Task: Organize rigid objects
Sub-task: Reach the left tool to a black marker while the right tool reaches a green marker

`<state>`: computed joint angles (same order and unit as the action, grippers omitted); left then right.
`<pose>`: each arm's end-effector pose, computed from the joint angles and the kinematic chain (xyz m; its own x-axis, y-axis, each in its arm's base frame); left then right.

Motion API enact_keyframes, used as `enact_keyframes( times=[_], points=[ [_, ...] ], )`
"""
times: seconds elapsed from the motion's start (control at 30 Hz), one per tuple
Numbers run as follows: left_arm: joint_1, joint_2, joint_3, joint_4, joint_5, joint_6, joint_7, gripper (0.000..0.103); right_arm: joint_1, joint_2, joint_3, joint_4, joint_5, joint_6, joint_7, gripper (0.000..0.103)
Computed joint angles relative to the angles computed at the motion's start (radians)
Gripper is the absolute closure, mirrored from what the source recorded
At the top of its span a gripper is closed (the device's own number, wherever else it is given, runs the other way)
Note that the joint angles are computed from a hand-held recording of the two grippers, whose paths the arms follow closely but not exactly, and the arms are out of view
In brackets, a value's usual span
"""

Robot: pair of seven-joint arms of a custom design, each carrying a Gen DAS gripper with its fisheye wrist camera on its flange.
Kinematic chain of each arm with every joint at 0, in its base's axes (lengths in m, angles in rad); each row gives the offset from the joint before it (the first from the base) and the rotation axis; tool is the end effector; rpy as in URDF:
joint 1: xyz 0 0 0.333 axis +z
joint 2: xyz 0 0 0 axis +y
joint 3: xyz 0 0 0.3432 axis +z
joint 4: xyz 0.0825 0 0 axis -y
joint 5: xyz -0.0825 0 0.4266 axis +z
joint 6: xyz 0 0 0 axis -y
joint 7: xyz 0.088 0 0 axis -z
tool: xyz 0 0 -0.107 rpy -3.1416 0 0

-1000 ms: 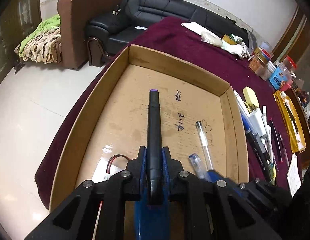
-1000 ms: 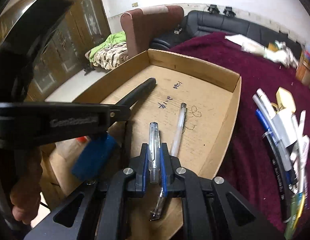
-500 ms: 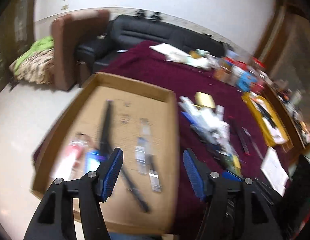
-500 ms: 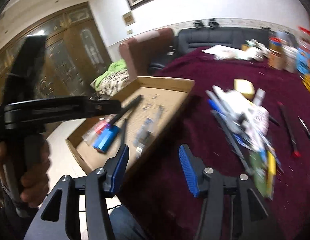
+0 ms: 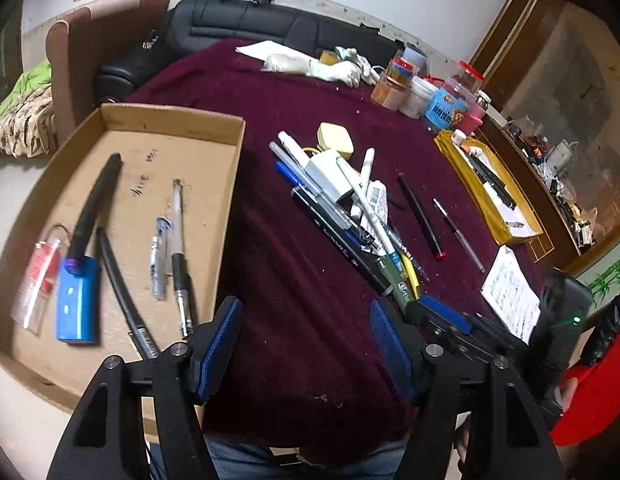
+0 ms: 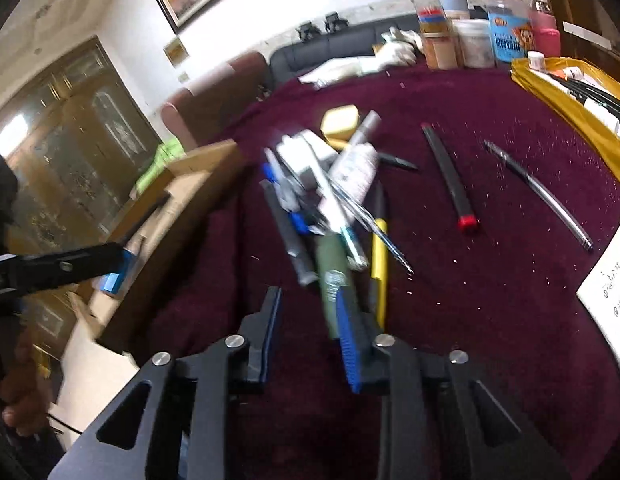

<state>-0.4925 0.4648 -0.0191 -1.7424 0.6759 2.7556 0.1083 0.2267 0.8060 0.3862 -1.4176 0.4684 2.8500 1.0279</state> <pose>0.6381 -0.3858 0.3632 0.2795 -0.9098 0.3067 -0.7417 -0.4075 -0.5327 0.7323 0.3819 0.3037 0.5854 -0.7501 -0.3075 -0.7068 -0.2864 -0.6468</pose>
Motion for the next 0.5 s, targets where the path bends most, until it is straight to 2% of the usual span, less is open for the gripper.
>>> enact_keyframes(
  times=[0.07,0.13,0.23,0.33,0.37,0.5],
  points=[
    [0.02,0.019,-0.022,0.018,-0.034,-0.008,0.045,0.033,0.035,0.007,-0.044,0.011,-0.031,0.024,0.025,0.082],
    [0.026,0.032,-0.029,0.031,-0.061,-0.009,0.073,0.033,0.099,0.018,-0.129,0.04,-0.104,0.025,0.109,0.082],
    [0.03,0.057,-0.033,0.066,-0.097,-0.017,0.118,0.033,0.099,0.042,-0.125,0.076,-0.148,-0.013,0.11,0.082],
    [0.04,0.108,-0.049,0.146,-0.154,-0.063,0.189,0.033,0.172,0.034,-0.206,0.051,-0.242,0.051,0.158,0.082],
    [0.044,0.131,-0.057,0.18,-0.175,-0.079,0.22,0.033,0.18,0.031,-0.217,0.045,-0.262,0.06,0.175,0.083],
    [0.054,0.25,-0.079,0.359,-0.26,-0.152,0.341,0.033,0.105,0.012,-0.132,-0.007,-0.249,0.091,0.18,0.083]
  ],
)
